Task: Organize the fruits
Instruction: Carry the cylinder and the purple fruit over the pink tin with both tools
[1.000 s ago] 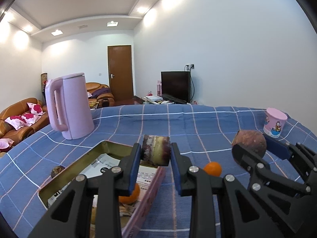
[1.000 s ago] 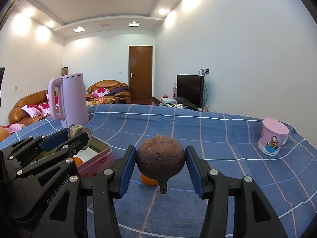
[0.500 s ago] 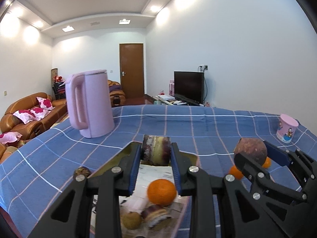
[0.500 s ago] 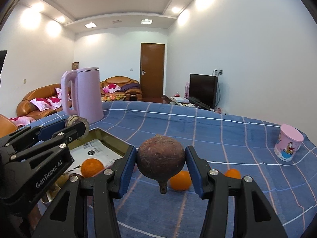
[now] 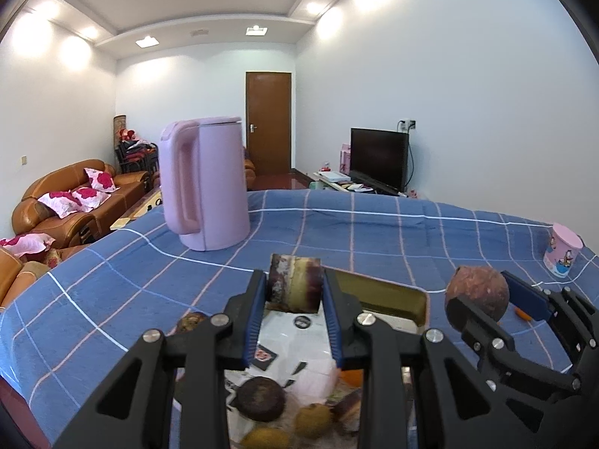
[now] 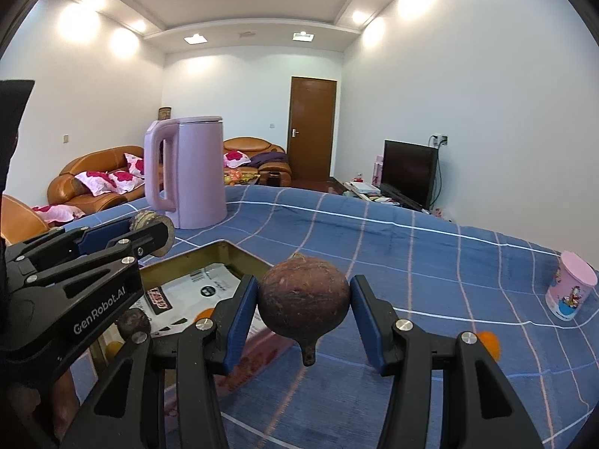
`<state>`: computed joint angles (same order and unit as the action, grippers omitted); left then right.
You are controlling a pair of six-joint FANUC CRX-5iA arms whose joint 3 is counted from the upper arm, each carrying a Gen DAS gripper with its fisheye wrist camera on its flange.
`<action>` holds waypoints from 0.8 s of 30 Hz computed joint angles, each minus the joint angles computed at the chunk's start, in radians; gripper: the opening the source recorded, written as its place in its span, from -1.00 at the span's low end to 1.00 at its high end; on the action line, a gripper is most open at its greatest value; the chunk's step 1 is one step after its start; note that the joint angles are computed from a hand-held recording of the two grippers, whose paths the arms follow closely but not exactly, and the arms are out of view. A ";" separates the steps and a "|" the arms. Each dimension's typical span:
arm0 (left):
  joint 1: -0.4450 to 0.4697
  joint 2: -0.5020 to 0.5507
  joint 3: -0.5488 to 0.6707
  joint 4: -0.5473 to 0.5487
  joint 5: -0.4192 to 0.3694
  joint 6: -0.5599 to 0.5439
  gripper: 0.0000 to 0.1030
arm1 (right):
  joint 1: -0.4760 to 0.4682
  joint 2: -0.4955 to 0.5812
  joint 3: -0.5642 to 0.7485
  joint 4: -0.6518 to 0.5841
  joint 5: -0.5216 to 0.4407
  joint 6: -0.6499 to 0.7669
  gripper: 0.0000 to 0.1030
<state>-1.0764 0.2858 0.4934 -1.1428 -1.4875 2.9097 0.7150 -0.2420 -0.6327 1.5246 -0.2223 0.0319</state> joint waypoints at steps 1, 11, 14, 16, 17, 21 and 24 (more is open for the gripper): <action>0.007 -0.009 -0.009 0.006 0.000 0.000 -0.39 | 0.006 0.002 0.002 -0.008 0.000 0.008 0.03; 0.098 -0.092 -0.103 0.108 0.038 0.012 -0.39 | 0.109 0.066 0.067 -0.195 -0.010 0.218 0.03; 0.116 -0.101 -0.118 0.139 0.063 -0.002 -0.39 | 0.136 0.075 0.082 -0.267 -0.030 0.295 0.03; 0.125 -0.101 -0.123 0.161 0.079 -0.014 -0.39 | 0.158 0.083 0.099 -0.339 -0.048 0.367 0.03; 0.129 -0.100 -0.123 0.168 0.084 -0.021 -0.39 | 0.173 0.087 0.111 -0.395 -0.059 0.421 0.03; 0.137 -0.096 -0.124 0.192 0.101 -0.048 -0.39 | 0.219 0.097 0.157 -0.586 -0.101 0.618 0.03; 0.142 -0.092 -0.123 0.217 0.117 -0.079 -0.39 | 0.244 0.104 0.186 -0.690 -0.128 0.738 0.03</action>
